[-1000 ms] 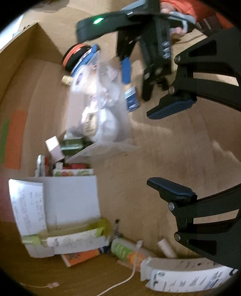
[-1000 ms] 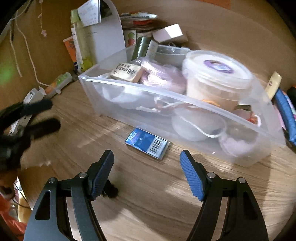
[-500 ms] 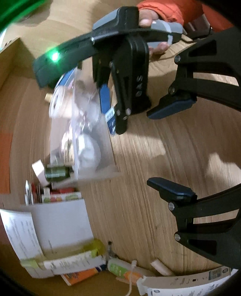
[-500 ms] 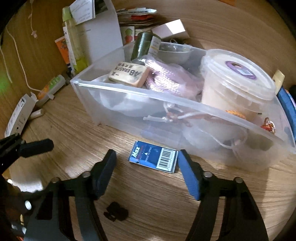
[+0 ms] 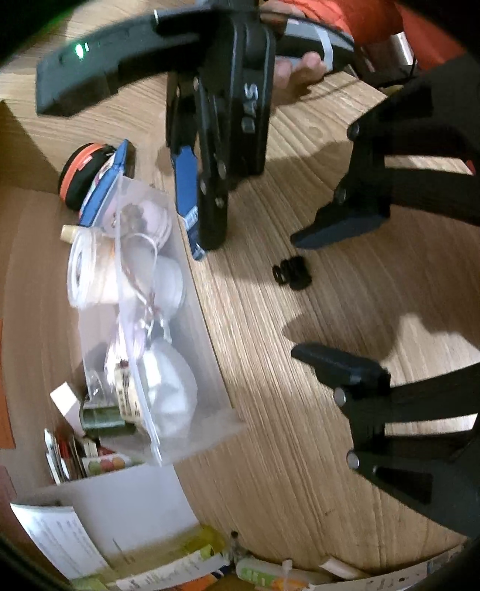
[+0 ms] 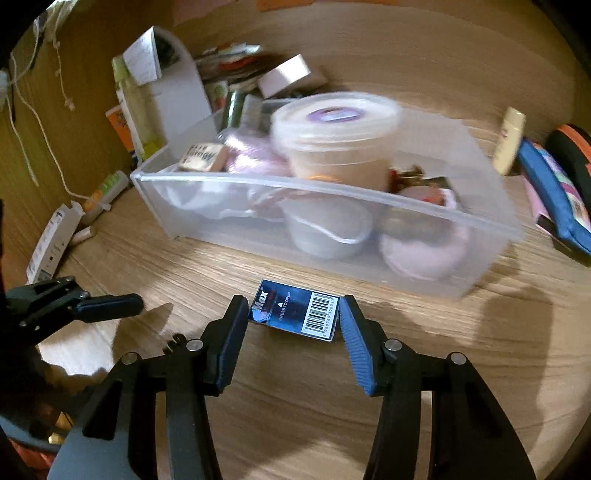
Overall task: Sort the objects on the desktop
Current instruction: 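Grasp the small black clip with the left tool while the right tool lifts the blue card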
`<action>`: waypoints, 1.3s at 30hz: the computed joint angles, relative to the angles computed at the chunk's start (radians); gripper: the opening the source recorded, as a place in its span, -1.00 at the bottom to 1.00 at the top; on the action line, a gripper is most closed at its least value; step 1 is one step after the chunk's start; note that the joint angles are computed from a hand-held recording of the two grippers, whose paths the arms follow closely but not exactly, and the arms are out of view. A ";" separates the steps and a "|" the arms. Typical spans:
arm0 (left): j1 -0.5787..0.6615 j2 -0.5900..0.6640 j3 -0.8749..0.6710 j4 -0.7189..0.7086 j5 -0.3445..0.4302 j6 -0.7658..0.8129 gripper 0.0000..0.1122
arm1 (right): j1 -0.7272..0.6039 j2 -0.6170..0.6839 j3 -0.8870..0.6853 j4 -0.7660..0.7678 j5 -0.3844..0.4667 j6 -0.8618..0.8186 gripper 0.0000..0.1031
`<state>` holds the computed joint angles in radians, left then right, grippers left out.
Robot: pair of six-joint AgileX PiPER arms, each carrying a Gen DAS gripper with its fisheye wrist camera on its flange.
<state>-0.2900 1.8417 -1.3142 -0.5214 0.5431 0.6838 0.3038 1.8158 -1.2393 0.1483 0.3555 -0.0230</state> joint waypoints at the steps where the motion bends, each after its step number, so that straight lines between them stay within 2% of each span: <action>1: -0.010 0.007 -0.010 0.025 -0.003 -0.030 -0.19 | -0.003 -0.014 0.004 0.006 0.002 0.000 -0.08; 3: -0.026 0.021 -0.025 0.069 -0.009 -0.082 -0.32 | -0.026 -0.054 0.038 0.059 -0.004 -0.061 -0.08; 5: -0.038 0.021 -0.025 0.106 -0.027 -0.123 -0.54 | -0.030 -0.073 0.061 0.079 -0.021 -0.080 -0.08; 7: -0.042 0.029 -0.038 0.116 -0.023 -0.137 -0.64 | -0.042 -0.088 0.074 0.115 -0.027 -0.120 -0.08; 13: -0.048 0.037 -0.052 0.149 -0.032 -0.196 -0.65 | -0.064 -0.114 0.105 0.200 -0.049 -0.210 -0.08; 19: -0.032 0.013 -0.070 0.103 -0.046 -0.189 -0.65 | -0.087 -0.143 0.127 0.249 -0.059 -0.264 -0.08; 31: -0.001 0.014 -0.192 0.034 -0.071 -0.184 -0.65 | -0.134 -0.188 0.072 0.205 -0.048 -0.253 -0.08; 39: -0.002 0.094 -0.310 0.031 -0.024 -0.210 -0.65 | -0.147 -0.127 -0.022 0.155 -0.016 -0.232 -0.08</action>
<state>-0.2916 1.9357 -1.6244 -0.4900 0.5192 0.4738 0.1565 1.6889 -1.2613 0.3030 0.3394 -0.2553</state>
